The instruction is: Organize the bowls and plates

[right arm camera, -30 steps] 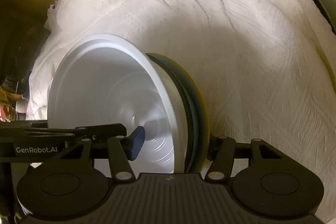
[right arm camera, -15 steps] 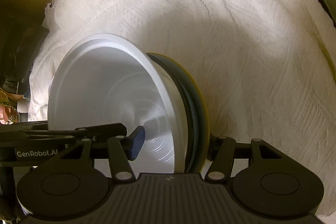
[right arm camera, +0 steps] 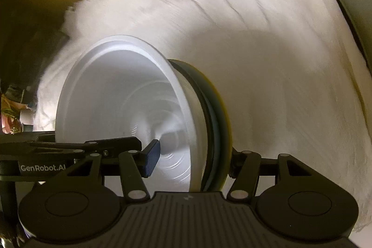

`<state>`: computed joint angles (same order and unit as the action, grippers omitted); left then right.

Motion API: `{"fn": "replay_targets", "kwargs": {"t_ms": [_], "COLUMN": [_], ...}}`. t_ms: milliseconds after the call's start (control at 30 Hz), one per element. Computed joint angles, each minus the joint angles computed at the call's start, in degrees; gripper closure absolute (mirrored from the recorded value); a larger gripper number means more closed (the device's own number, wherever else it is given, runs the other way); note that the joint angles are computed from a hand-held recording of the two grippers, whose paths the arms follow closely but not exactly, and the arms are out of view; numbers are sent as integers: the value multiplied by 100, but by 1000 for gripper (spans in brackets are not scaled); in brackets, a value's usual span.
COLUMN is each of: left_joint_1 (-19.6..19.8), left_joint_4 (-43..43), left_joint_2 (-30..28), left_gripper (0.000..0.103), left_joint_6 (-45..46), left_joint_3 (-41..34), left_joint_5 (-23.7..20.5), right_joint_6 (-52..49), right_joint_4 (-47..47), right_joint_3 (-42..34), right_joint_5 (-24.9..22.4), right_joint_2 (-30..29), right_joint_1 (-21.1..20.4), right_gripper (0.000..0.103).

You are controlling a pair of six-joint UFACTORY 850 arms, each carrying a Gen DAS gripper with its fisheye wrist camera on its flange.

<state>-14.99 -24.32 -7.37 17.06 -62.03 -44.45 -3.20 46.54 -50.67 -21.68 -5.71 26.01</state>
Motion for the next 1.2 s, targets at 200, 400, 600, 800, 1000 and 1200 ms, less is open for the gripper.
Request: {"fn": "replay_targets", "kwargs": {"t_ms": [200,400,600,800,1000,1200], "left_joint_1": [648,1216,1501,1694,1910,2143], "left_joint_4": [-42,93,47,-43,-562,-1186], "left_joint_2": [256,65,-210,-98,-107,46], "left_gripper": [45,45,46,68,73,80], "left_joint_6": [338,480,731,1211,1641,2242], "left_joint_3": [17,43,97,191,188,137], "left_joint_5": [-93,-186,-214,-109,-201,-344], "right_joint_6": [660,249,460,1201,2603,4391], "right_joint_4": [-752,-60,-232,-937,-2871,-5359], "right_joint_3": [-619,-1336,-2046,-2480,-2907,-2735], "right_joint_5": [337,186,-355,-549,-383,-67], "right_joint_2": [-225,-1026,-1797,-2186,-2320,-1935], "right_joint_1": [503,812,912,957,1165,1374], "right_gripper": [44,44,45,43,43,43]}}
